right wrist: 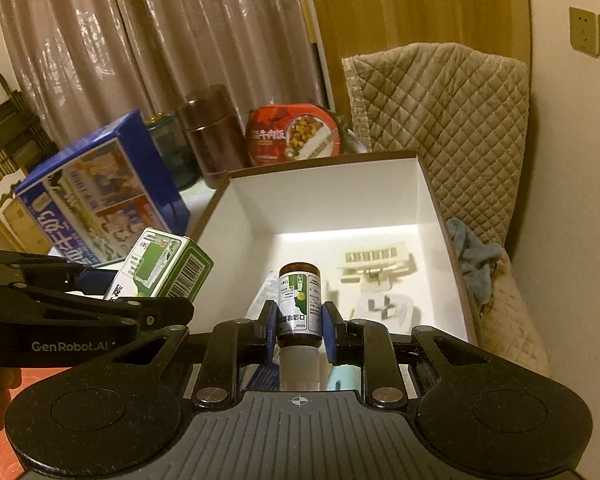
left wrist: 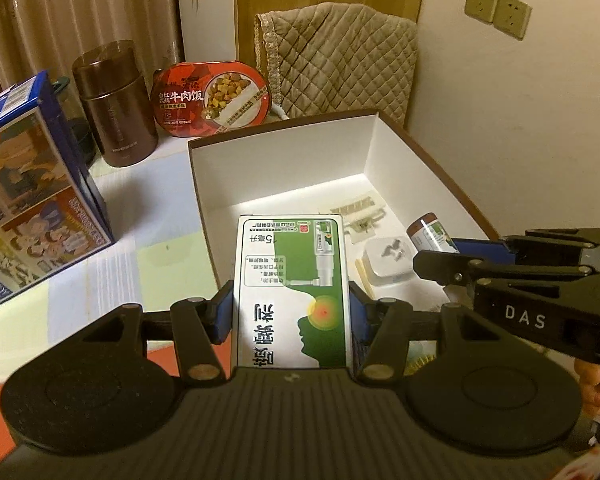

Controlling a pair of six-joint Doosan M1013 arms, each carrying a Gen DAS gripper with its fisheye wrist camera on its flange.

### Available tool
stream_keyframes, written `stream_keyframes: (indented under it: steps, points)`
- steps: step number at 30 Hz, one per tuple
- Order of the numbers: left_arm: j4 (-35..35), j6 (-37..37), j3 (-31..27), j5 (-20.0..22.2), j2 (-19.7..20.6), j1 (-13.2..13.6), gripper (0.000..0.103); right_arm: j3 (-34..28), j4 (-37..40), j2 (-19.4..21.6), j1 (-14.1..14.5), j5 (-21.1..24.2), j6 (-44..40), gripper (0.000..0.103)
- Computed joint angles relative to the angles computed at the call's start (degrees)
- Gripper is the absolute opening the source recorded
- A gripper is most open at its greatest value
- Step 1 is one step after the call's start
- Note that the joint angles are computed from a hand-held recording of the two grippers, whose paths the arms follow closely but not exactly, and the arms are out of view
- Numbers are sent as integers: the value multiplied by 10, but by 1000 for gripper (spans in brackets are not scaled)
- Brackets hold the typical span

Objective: Organize rigid objects
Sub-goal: 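Open the right tool to drop the dropper bottle while the left tool releases the medicine box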

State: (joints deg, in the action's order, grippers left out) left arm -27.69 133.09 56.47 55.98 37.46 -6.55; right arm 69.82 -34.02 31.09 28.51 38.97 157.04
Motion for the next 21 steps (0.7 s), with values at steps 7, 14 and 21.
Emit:
stream_keyframes:
  steps: [7,14,21]
  points:
    - [44,-36,-50,0,35,-18,52,-21,56,21,-28,-11,-49,20]
    - [65,-70,-114,19,77,-29,52,-42,108,41,-49,-12,-84,20]
    - [78,-95,-141,12,92,-32,54,-68,133,61,-61,-14,-116,20]
